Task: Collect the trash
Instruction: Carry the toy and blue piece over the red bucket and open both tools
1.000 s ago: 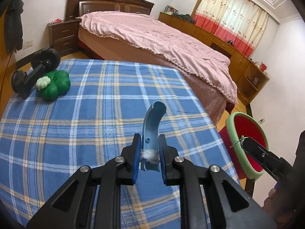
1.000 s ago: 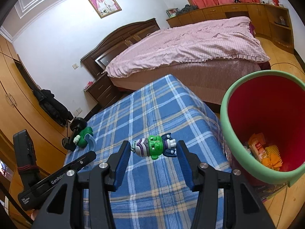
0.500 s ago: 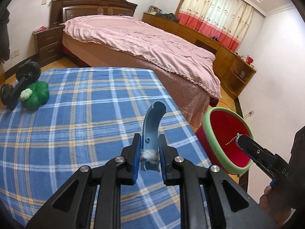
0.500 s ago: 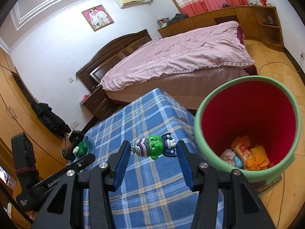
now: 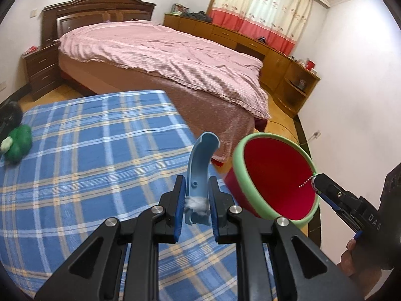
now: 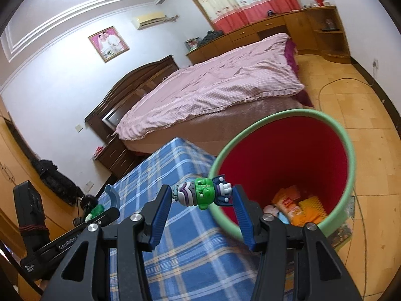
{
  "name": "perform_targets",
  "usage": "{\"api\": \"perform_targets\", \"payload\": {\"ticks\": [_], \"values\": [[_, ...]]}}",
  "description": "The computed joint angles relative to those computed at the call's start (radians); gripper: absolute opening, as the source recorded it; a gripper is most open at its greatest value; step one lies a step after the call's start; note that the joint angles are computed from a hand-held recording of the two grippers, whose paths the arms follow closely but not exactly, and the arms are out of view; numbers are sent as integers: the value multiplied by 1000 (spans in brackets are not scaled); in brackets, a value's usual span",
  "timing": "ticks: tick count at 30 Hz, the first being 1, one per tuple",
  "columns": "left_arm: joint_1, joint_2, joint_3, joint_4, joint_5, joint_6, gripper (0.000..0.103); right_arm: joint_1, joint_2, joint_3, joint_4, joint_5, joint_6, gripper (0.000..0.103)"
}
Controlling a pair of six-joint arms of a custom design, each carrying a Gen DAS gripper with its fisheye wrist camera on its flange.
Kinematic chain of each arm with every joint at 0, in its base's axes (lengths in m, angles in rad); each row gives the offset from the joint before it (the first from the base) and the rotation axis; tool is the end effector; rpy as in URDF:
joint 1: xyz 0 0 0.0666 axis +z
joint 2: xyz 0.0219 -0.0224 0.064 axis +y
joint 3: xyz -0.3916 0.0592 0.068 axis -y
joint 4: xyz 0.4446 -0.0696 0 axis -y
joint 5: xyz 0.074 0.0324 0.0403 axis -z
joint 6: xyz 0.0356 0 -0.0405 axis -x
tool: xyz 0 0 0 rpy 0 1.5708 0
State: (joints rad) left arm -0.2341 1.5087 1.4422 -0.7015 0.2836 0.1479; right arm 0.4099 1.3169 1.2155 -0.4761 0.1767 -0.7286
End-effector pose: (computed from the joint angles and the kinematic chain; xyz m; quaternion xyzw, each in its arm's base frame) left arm 0.5684 -0.1462 0.4208 0.0944 0.9081 -0.2012 0.3551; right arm 0.4823 0.2023 0.4220 0.1805 0.8580 0.1905 0.4416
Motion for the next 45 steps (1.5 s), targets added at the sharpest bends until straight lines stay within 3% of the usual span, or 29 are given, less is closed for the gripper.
{"api": "perform_targets", "payload": {"ticks": [24, 30, 34, 45], "values": [[-172, 203, 175, -83, 51, -76, 18, -147, -50, -117, -40, -5, -74, 54], [-179, 209, 174, -86, 31, -82, 21, -163, -40, -125, -43, -24, -87, 55], [-174, 204, 171, -82, 22, -69, 25, -163, -46, -135, -30, -34, -93, 64], [-134, 157, 138, -103, -4, -62, 28, -130, -46, -113, -32, -16, -81, 67]]}}
